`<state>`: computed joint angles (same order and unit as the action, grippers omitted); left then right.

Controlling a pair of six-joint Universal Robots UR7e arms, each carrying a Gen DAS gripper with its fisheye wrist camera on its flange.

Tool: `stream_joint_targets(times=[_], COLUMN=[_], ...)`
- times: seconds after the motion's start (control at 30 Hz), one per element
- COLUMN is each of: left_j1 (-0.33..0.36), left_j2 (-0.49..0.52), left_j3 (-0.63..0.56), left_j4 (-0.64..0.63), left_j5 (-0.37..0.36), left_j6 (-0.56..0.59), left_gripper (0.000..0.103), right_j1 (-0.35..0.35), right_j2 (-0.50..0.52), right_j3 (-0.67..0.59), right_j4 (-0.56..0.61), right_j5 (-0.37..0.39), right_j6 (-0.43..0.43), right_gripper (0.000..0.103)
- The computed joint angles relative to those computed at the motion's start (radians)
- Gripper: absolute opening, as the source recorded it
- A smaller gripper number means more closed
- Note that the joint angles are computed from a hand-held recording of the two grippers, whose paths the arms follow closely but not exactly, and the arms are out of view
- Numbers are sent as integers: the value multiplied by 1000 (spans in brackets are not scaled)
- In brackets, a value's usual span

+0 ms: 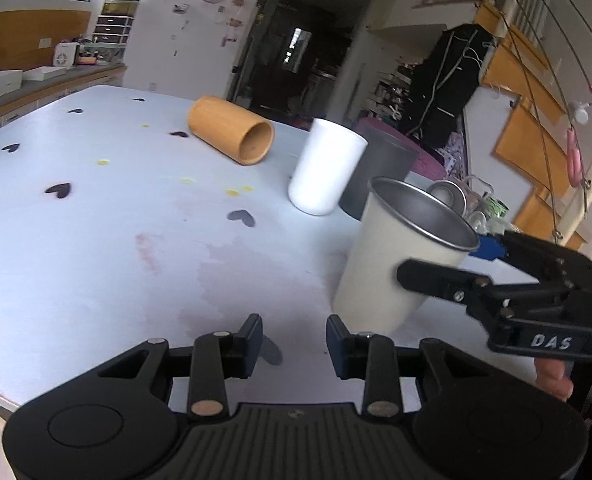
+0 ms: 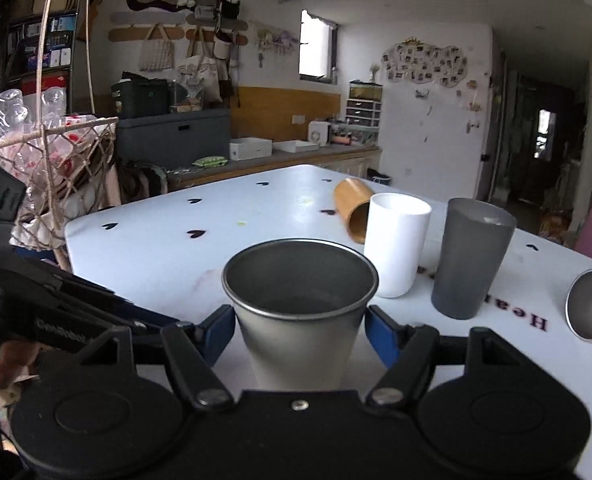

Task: Flip cup upright
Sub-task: 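Lower the cream cup mouth-up onto the table with the right tool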

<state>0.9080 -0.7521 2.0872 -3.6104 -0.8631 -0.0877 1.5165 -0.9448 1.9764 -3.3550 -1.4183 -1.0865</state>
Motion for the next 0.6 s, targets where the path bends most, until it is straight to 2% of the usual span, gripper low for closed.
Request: stream_joint_targets(times=[0.1, 0.17, 0.2, 0.23, 0.33, 0.6], left_j1=[0, -2, -2, -3, -2, -7], left_j2=[0, 4, 3, 3, 5, 24], left_j3=[-2, -8, -7, -7, -9, -34], left_j4=[-7, -5, -7, -8, -6, -25], left_j5=[2, 4, 4, 5, 5, -2], left_j6=[3, 3, 4, 4, 6, 51], left_gripper=[36, 36, 36, 36, 36, 36], right_j1=[2, 5, 6, 6, -10, -8], right_j2=[17, 35, 43, 53, 54, 149], right_j3=[-4, -10, -11, -14, -27, -177], right_j4=[-20, -28, -39, -54, -41, -113], right_j5=[-32, -56, -69, -82, -64, -144], right_j6=[-10, -10, -10, -11, 1, 61], right_gripper=[80, 77, 70, 69, 68, 68])
